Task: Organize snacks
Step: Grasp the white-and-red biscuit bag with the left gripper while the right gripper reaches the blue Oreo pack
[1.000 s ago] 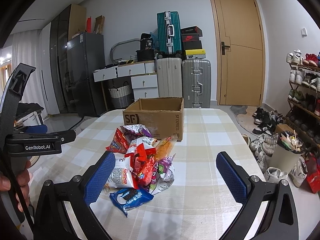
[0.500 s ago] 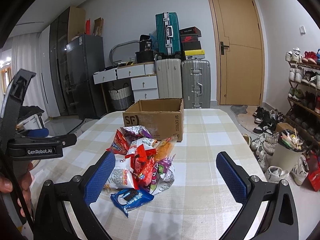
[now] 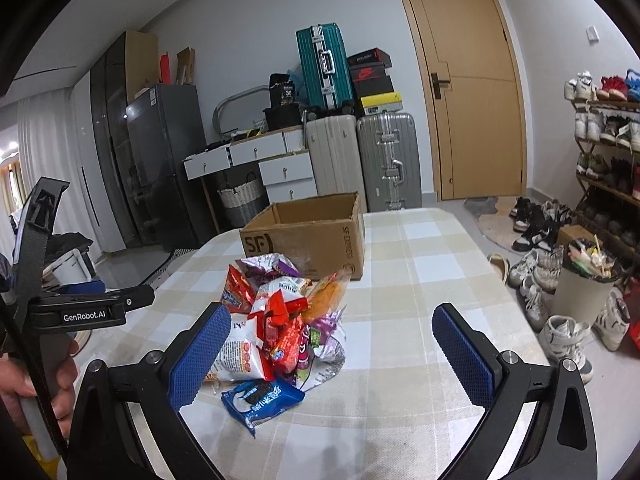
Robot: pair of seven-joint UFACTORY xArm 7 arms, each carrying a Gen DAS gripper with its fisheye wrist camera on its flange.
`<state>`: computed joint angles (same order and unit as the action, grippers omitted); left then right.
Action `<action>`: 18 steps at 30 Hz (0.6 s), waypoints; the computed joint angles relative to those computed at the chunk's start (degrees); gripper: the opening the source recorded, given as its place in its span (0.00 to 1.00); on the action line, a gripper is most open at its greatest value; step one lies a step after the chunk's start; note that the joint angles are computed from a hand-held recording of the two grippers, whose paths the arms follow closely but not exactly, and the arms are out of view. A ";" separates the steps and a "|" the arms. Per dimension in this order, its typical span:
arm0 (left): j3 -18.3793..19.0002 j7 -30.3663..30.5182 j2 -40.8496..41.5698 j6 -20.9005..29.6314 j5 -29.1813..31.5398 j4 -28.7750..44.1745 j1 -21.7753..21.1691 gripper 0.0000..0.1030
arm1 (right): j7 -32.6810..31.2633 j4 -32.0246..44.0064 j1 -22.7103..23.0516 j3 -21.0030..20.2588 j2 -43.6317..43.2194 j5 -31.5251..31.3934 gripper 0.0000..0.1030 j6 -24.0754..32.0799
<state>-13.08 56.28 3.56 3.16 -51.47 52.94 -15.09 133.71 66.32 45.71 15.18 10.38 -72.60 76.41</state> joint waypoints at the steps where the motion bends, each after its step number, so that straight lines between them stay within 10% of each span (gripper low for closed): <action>1: 0.29 -1.22 0.72 0.26 1.53 0.27 -0.20 0.98 | 0.29 -0.32 -0.17 -0.10 -0.01 -0.06 1.00 -0.52; 18: -1.96 -20.96 16.60 14.58 23.45 12.77 -0.02 0.98 | 8.40 -7.45 -5.90 -2.69 0.40 -5.87 1.00 -17.32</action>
